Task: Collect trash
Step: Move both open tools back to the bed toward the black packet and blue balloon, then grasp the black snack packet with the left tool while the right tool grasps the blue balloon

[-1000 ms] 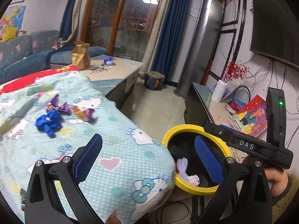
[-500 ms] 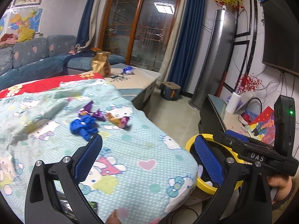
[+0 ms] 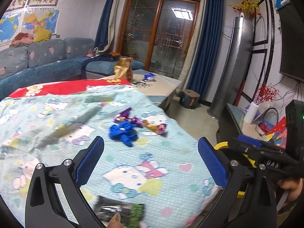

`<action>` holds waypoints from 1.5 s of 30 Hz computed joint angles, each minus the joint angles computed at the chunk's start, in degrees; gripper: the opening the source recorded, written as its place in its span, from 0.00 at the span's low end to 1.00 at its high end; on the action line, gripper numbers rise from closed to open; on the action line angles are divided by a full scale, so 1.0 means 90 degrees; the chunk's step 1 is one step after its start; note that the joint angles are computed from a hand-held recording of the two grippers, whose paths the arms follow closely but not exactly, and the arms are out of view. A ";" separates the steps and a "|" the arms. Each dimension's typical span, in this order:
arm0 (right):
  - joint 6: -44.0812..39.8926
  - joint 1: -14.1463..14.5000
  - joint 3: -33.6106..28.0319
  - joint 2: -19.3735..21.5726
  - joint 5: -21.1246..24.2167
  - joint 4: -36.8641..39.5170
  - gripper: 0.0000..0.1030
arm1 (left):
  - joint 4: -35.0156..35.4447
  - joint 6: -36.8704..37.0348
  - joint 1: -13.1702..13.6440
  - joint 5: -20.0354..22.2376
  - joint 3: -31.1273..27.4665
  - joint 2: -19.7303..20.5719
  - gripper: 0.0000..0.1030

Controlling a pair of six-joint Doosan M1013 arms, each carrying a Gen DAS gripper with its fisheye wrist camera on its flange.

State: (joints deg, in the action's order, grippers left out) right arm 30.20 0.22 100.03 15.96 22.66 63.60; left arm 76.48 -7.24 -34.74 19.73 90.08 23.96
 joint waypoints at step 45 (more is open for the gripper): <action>0.2944 0.1168 -0.2519 0.1989 0.1406 -0.3741 0.19 | -0.6444 0.6325 0.0483 -0.0469 0.0612 -0.0023 0.78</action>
State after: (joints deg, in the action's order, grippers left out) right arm 56.69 10.73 77.36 33.86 35.31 29.92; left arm 18.49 49.69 -30.40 15.52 95.58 23.75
